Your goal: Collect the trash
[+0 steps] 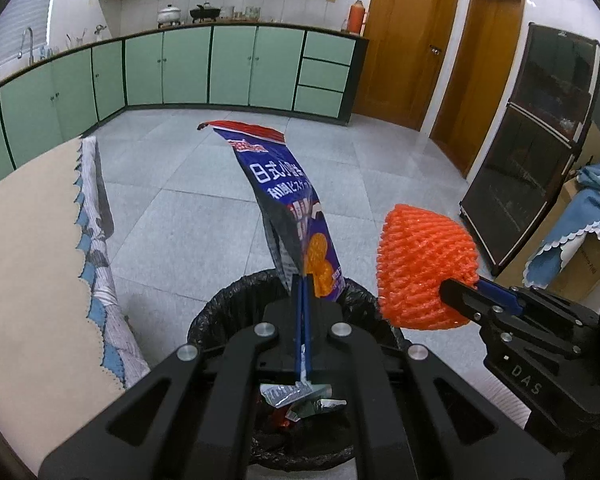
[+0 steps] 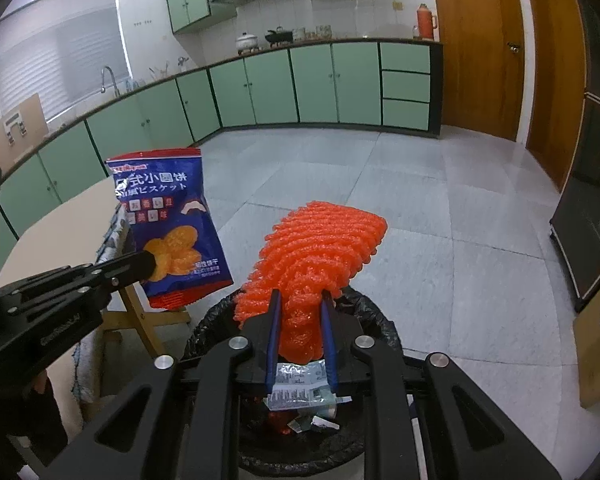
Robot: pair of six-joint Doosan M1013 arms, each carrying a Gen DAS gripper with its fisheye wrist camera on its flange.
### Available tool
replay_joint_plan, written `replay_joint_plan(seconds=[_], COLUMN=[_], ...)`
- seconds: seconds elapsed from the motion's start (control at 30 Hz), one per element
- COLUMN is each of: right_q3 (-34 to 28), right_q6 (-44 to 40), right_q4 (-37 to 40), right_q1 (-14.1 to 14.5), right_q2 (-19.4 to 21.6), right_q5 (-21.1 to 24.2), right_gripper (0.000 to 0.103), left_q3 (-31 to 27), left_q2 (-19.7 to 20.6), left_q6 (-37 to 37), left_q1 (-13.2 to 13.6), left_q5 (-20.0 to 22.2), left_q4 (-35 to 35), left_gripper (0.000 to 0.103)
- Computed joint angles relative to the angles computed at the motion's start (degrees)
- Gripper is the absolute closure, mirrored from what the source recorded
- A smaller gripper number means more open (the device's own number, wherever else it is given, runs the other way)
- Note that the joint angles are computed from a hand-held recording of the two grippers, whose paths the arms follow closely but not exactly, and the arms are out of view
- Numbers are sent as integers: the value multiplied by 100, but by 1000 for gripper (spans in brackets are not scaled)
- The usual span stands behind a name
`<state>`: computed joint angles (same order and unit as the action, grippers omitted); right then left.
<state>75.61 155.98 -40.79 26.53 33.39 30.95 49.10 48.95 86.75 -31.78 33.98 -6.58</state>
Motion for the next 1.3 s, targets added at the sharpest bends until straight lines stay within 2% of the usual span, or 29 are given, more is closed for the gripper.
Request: replay_joint_plan(seconds=[0.17,0.37,0.43,0.47,0.53,0.63,0.7,0.77,0.83,0.9,1.0,1.13,1.3], right_q3=[-69,-26,-18,-19,-38,-35,-38,-50,-57,-75,-72,-46,-52], right_q6=[-281,-172,-83,-24,106,310,425,521,660,808,966,1031,1089], right_q4=[246,169,81,10,-142,-381,-536,-673,-814,-935,-1096,-1229,-1297], right_q1=[-39,-60,-50,-38,-11,26,58,84,113,141,177,224,299], right_q2=[47,15,1,-6,-13,-50,-79,-96,-127,-147,-192,-268,-346], right_q5=[-75,-171,-160,-137,-107,-72,-49,4,57,129,150,112,27], right_gripper=[77,73,66,60,55,46,39,32,25,13,7,6,6], left_q3=[-145,-102,-59,-32,60,180,275,425,518,643,792,1013,1327], left_q2=[57,22,-10,-26,-89,-180,-252,-350,-421,-514,-632,-815,-1065], left_q6=[-30,-120,-160,-189,-238,-291,-313,-431,-520,-581,-718,-1137,-1555], left_q1=[11,23,28,25,31,33,40,37,34,47,72,90,110], left_q5=[100,79,34,6,-97,-228,-324,-483,-587,-693,-812,-991,-1278], left_q4=[-2,-4,11,37,69,122,138,287,400,440,530,965,1384], left_gripper=[99,99,97,92,86,84,78,66,59,52,41,23,17])
